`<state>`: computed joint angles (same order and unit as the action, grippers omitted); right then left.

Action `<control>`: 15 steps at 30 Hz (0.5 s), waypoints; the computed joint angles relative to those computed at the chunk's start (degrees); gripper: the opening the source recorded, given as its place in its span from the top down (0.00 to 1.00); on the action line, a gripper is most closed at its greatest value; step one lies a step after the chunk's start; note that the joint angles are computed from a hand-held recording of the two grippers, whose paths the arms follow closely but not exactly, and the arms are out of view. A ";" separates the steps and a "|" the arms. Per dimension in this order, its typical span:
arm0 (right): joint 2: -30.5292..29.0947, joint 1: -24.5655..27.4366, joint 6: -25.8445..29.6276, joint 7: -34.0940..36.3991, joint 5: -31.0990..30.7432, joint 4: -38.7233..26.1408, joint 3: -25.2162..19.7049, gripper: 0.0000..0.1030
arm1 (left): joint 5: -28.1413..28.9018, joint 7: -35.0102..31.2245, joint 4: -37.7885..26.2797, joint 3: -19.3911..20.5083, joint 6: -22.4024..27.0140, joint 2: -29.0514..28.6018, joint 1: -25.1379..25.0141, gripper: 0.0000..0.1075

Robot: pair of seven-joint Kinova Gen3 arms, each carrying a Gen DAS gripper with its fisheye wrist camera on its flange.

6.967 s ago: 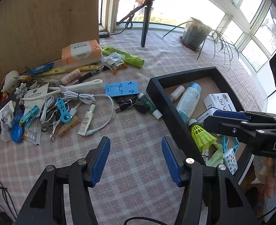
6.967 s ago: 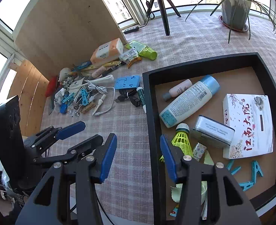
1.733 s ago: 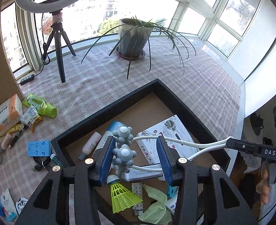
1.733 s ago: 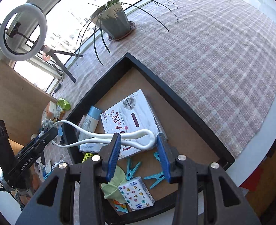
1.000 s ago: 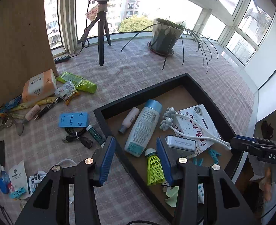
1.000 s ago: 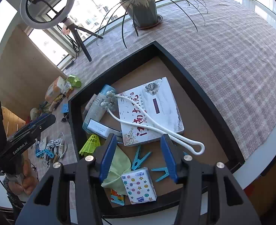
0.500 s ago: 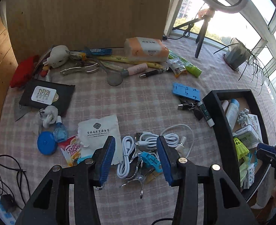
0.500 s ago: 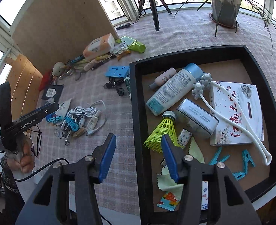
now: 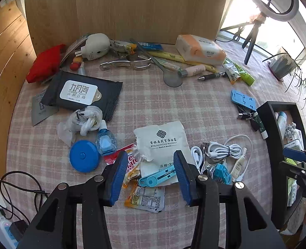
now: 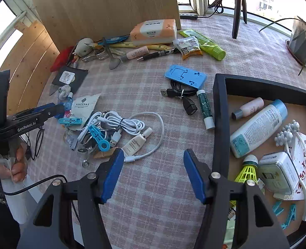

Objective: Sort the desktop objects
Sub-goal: 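Move both grippers back over the pile of items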

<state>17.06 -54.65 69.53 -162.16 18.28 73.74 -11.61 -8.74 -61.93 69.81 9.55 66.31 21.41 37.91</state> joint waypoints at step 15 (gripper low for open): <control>7.75 5.83 -2.24 18.10 -10.43 -7.71 0.96 0.52 | 3.03 -4.25 -3.57 -0.44 1.92 4.01 -0.83 0.60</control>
